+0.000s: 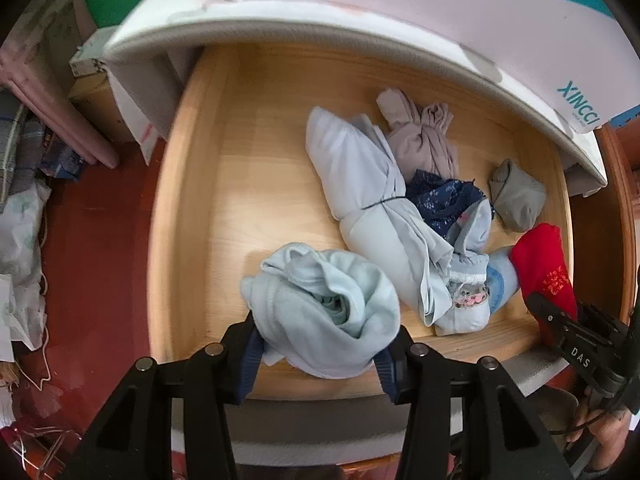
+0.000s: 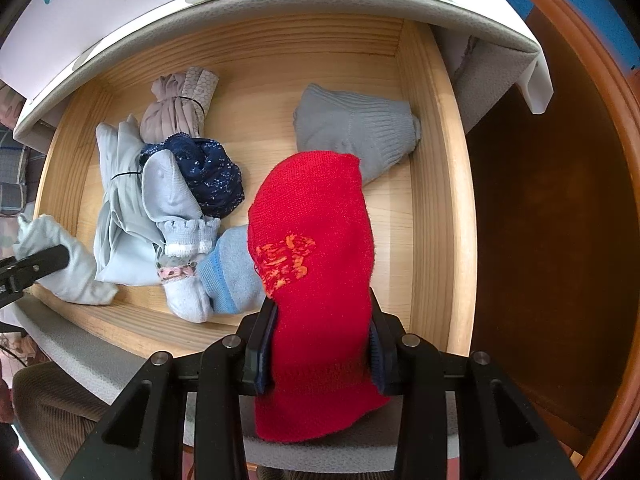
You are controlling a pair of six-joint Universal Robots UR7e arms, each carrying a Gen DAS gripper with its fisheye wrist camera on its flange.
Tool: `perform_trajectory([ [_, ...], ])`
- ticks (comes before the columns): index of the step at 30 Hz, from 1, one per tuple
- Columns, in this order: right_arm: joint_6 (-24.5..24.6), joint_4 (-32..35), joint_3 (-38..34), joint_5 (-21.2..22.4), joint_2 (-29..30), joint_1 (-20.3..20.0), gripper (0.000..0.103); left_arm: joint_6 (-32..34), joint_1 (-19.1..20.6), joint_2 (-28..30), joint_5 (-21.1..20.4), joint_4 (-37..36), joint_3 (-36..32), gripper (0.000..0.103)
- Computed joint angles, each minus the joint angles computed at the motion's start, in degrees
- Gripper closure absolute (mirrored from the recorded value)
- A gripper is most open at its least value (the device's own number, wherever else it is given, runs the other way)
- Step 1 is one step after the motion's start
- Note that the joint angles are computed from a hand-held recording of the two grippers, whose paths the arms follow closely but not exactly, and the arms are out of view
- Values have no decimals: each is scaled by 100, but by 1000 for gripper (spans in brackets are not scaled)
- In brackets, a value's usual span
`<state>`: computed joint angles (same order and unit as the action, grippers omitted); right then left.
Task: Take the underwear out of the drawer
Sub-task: 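Lift the mint underwear with the left tool and release it into the white box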
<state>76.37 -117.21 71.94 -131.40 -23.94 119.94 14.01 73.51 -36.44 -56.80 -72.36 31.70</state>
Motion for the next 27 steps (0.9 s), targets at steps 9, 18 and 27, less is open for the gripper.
perform_trajectory([
  [9,26,132,-45,-14,9,-5,67,231,-13,-64,126,-178,-102,55],
  [18,89,302,-173,-29,71,12,67,617,-50,-244,243,-594,73,55],
  [27,84,307,-180,-33,74,15,67,1073,-182,-351,133,-860,-4,55],
])
